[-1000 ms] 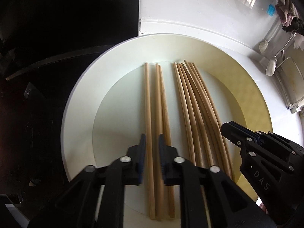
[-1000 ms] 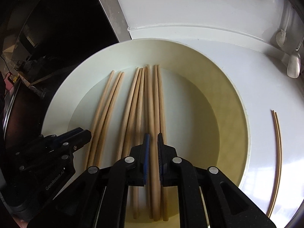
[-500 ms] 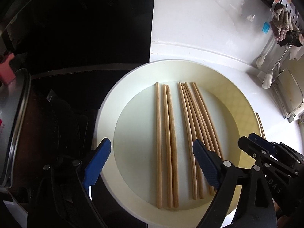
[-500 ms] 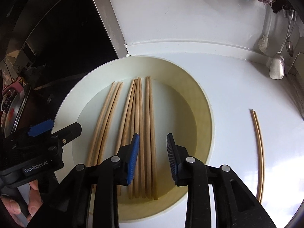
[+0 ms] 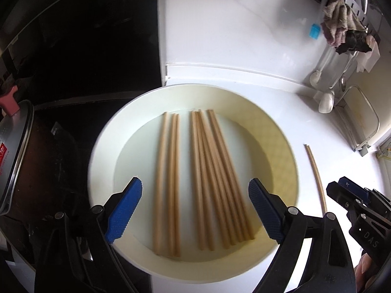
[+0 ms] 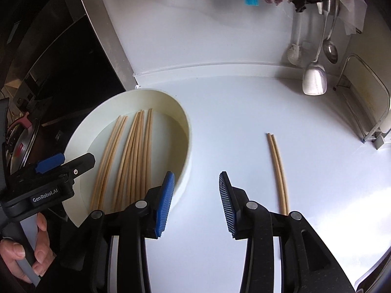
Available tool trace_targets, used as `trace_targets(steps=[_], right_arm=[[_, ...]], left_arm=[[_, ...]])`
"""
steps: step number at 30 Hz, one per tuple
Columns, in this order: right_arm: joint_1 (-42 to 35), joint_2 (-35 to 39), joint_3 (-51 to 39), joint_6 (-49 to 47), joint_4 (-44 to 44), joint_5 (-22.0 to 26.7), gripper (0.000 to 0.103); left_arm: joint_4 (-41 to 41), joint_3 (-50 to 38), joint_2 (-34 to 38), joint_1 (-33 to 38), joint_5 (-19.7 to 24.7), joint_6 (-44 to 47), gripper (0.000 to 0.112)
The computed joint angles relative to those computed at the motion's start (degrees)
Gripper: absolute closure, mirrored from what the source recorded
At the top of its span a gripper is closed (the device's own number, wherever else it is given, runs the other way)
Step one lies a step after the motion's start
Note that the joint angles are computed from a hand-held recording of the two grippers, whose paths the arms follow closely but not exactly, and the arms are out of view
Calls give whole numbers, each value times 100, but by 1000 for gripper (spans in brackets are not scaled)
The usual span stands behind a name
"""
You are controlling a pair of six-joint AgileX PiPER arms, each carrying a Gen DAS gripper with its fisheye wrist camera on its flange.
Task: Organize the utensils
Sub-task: 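Move both open tools back to the last two chopsticks, then position the right tool fingers around one chopstick and close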
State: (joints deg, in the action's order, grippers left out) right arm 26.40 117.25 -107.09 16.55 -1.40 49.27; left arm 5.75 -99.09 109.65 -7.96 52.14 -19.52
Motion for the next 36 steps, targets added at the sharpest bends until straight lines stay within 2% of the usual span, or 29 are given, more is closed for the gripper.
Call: trace_targets(steps=[5,13,20,22,24,27,32,36], right_arm=[[-651,-553,892,-833,477,-402,62],[-1926,-995,2313,-3084,1663,-1056,59],[-2443,-963,3037,-4072,2077,-1544,59],[-2399,-1007,3277,-4091,1987,-1837,59],[-2330,-1004,3460,-4095,1968,-2195,54],[-2225,-890,3577,-3935,2011,-2590,54],[-2039,-644,3515,-3720,1932,-2905,54],[-1936,-497,3518,-3601,1883,-3043,54]], left_arm=[[557,-254,72,-720,170,-936,25],[1494,-573,395,-2047,583,-2680,24],[2009,-407,604,-2718,376,-3503,24],[2275,-379,671,-2824,376,-3627,21],[2523,-187,649,-2868,141,-3741,20],[2949,-165,728,-2891,-10,-3885,20],[3072,73,671,-2770,-437,-4144,17],[2907,68,766,-2745,-383,-4018,17]])
